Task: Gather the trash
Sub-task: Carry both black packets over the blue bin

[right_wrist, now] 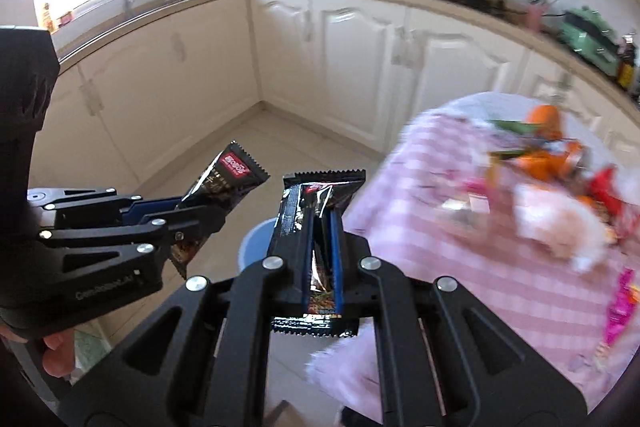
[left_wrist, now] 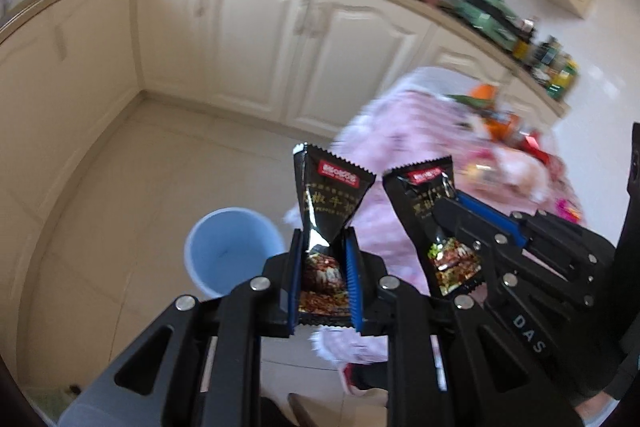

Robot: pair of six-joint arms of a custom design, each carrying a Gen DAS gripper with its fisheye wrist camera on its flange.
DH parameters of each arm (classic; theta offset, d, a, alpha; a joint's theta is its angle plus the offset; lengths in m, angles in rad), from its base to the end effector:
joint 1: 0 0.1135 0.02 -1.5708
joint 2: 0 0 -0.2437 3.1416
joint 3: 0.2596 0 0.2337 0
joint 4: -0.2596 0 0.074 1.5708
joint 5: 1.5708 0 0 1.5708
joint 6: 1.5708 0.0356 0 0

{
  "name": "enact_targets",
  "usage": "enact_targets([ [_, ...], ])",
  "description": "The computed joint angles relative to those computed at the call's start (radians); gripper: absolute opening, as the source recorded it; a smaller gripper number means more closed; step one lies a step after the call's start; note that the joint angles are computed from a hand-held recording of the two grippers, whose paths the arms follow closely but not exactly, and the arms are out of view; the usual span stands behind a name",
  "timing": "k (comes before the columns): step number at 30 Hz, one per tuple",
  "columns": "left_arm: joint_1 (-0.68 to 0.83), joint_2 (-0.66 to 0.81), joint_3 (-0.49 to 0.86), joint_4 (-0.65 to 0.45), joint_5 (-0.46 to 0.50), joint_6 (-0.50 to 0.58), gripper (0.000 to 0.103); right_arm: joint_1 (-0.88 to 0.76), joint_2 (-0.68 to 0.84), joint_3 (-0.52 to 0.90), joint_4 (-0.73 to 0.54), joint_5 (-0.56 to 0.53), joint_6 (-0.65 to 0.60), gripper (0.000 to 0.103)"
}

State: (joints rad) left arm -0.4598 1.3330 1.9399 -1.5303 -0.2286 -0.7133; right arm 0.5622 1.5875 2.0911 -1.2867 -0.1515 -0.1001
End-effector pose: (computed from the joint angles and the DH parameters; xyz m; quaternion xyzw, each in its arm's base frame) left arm 0.1644 -0.0724 0.4418 -0.1550 0.9297 -0.0849 0.3230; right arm 0.2259 0.1486 0.4417 -0.3268 0.8613 0.1556 0.3565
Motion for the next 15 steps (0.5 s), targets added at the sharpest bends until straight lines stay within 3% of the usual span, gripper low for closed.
enact_targets([
  [4,0.233,-0.074,-0.203,0.096,0.129,0.134,0.019,0.105,0.094,-0.033,0.070,0.072,0.045,0.008],
  [11,0.488,0.005,-0.469,0.293,0.316,0.287,0.019,0.162,0.301,-0.003,0.121,0.107,0.108,0.008],
  [15,0.533,0.092,-0.522,0.379,0.332,0.300,0.020,0.159,0.395,0.041,0.143,0.102,0.120,0.008],
])
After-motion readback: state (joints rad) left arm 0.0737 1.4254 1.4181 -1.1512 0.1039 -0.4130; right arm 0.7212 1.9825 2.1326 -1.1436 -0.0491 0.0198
